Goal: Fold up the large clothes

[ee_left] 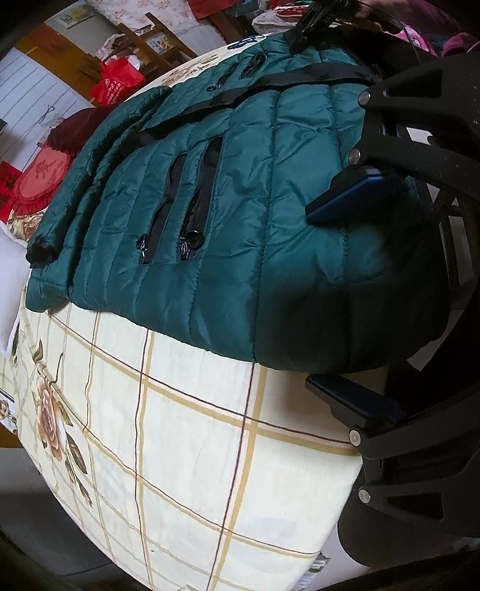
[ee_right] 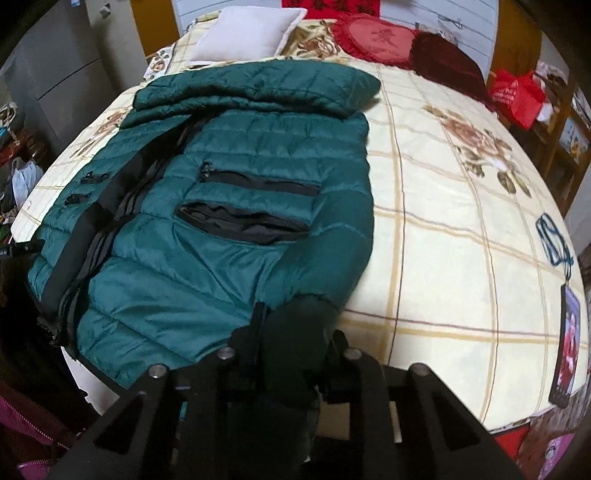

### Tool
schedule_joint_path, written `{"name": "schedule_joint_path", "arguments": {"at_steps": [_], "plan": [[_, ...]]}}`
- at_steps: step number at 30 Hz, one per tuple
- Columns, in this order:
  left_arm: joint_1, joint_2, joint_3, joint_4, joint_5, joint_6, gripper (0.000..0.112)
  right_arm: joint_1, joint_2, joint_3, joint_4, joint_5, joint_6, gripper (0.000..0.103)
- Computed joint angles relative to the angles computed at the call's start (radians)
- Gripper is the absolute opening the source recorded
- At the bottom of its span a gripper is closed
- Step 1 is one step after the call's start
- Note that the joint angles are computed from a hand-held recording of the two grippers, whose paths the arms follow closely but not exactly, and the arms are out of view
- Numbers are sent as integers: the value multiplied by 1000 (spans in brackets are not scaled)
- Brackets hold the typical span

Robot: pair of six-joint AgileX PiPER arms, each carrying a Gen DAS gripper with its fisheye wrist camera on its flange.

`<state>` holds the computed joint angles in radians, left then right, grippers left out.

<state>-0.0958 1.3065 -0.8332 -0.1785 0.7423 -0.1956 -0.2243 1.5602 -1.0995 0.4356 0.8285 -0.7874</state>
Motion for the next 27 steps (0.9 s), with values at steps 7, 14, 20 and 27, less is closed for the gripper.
{"name": "schedule_joint_path", "arguments": {"at_steps": [7, 14, 20, 27], "plan": [[-14, -1, 1, 27, -5, -20, 75, -57, 67, -41, 82, 101, 37, 64], [-25, -3, 7, 40, -16, -33, 75, -82, 54, -11, 122, 139, -14, 65], [-31, -1, 7, 51, -23, -43, 76, -81, 53, -2, 137, 139, -47, 66], [-37, 6, 4, 65, -28, -57, 77, -61, 72, -21, 136, 129, -52, 69]]}}
